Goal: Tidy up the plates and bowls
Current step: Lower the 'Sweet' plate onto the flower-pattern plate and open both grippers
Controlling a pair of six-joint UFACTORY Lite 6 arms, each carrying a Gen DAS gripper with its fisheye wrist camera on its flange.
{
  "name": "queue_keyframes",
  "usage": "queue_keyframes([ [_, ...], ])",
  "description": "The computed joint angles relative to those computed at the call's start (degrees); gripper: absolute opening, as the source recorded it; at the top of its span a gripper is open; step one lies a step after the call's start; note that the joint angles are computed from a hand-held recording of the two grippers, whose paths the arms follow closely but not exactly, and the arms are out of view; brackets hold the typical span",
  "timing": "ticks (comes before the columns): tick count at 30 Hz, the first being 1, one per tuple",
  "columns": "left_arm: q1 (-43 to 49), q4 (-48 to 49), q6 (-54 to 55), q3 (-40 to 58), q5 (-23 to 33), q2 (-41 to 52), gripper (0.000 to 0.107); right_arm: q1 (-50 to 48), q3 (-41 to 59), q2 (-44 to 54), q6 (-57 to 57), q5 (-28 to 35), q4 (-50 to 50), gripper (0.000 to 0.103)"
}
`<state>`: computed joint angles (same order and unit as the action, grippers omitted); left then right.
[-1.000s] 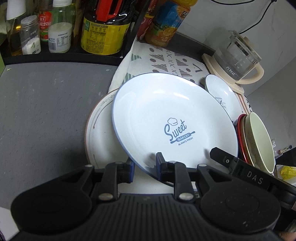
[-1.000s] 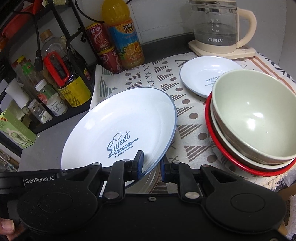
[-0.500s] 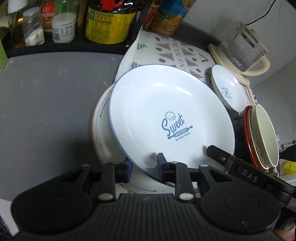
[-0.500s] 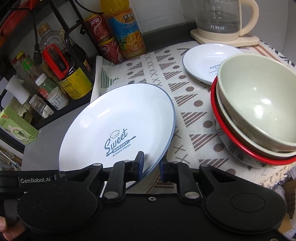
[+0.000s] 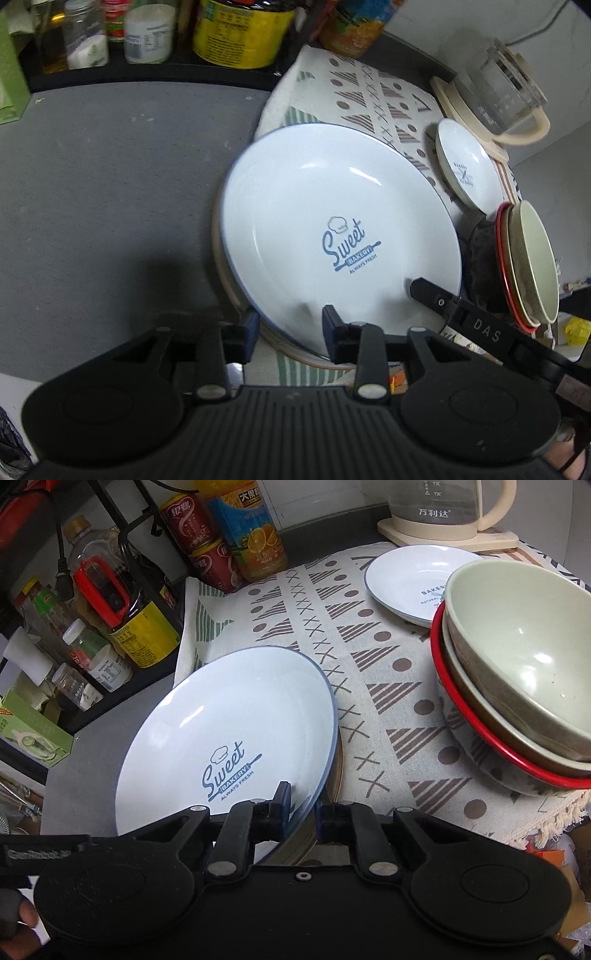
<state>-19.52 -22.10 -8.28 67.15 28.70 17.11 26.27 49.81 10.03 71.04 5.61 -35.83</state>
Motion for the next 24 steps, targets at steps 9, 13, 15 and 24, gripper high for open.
queue_keyframes([
  [9, 1.72, 4.32, -4.73, -1.20, -2.33, -0.77, 0.045, -0.22, 2.26, 2.20, -13.30, 1.12, 13.48, 0.014],
  [13, 1.32, 3.99, -4.22, -0.83, -3.97, -0.05, 0.045, -0.23, 2.07, 1.44, -19.71, 1.85, 19.33, 0.014],
  [15, 0.98, 3.42, -3.73, -0.42, -4.88, 0.71, 0.045, -0.25, 1.36, 0.40, -17.12, 2.05, 16.03, 0.013],
  [24, -0.68, 5.21, -4.87, 3.15, -4.87, 4.08, 0.046, -1.23, 0.06, -1.04, -11.69, 3.06, 9.08, 0.013],
])
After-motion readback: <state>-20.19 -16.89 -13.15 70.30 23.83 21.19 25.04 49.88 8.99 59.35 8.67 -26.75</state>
